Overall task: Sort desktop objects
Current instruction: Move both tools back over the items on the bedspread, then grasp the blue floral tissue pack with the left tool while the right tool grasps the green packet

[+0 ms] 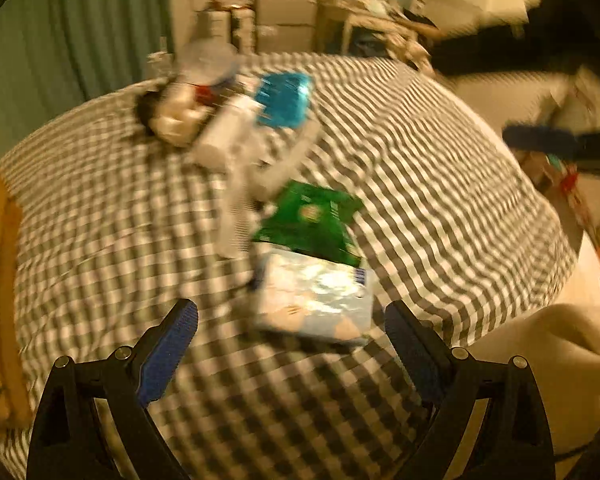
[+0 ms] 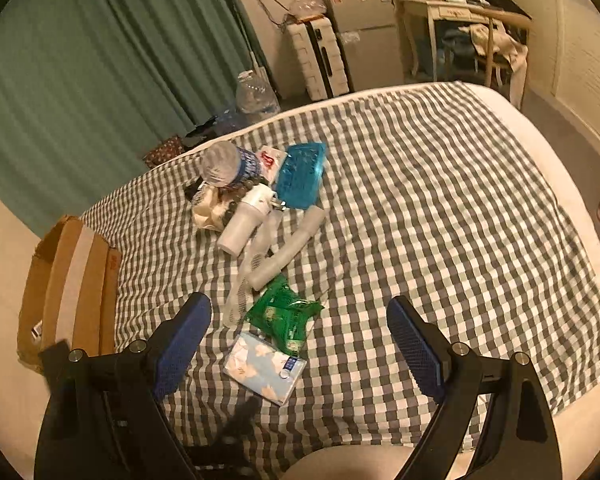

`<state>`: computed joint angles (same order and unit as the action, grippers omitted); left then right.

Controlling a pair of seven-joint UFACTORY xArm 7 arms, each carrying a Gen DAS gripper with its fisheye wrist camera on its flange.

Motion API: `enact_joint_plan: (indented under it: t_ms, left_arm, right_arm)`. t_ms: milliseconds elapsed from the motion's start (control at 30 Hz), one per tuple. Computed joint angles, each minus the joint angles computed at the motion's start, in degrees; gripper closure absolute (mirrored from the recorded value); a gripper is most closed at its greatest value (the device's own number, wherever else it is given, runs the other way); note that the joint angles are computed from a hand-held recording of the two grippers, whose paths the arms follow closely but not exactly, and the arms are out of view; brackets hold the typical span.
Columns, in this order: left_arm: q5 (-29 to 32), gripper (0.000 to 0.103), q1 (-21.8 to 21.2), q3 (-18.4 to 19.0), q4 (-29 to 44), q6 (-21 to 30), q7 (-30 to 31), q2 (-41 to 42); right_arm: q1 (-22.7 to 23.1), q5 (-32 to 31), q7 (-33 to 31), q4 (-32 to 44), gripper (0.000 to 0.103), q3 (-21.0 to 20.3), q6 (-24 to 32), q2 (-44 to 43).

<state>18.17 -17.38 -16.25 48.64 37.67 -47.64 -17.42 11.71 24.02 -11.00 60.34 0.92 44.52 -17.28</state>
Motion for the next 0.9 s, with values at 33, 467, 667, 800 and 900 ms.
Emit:
enact_joint_plan:
  t_ms: [33,467,667,800,900]
  left_arm:
    - [-0.65,0.006,-0.31,0.41,0.25,-1.13,1.03,1.29]
    - [0.48,0.028,1.00,2.14,-1.55,0.34,-3.42,-1.04]
    - [-1.19,0.028,5.73,4.12,-5.50,2.81,-4.64,-7.07]
    - [-5.03,0.028,7.70,6.08,-8.51,2.60,-4.01,-9.52]
    - [-6.40,0.028,8.73,6.19,-10.15,1.77,-3.29,-10.36]
  right_arm:
    - [-0.06,0.11,0.04,0.03,0.013,-0.11,-0.10,0.39]
    - [-0.80,0.21,0.68,3.77,0.013,1.51,2.11,8.53]
    - [0.30,-5.39,4.73,7.99,0.013,4.54,5.78,15.40]
    - [1.00,-9.64,8.20,10.41,0.013,5.45,6.69,19.38]
    - [1.28,-11.56,9.67,12.20,0.016,5.77,8.88,21.80]
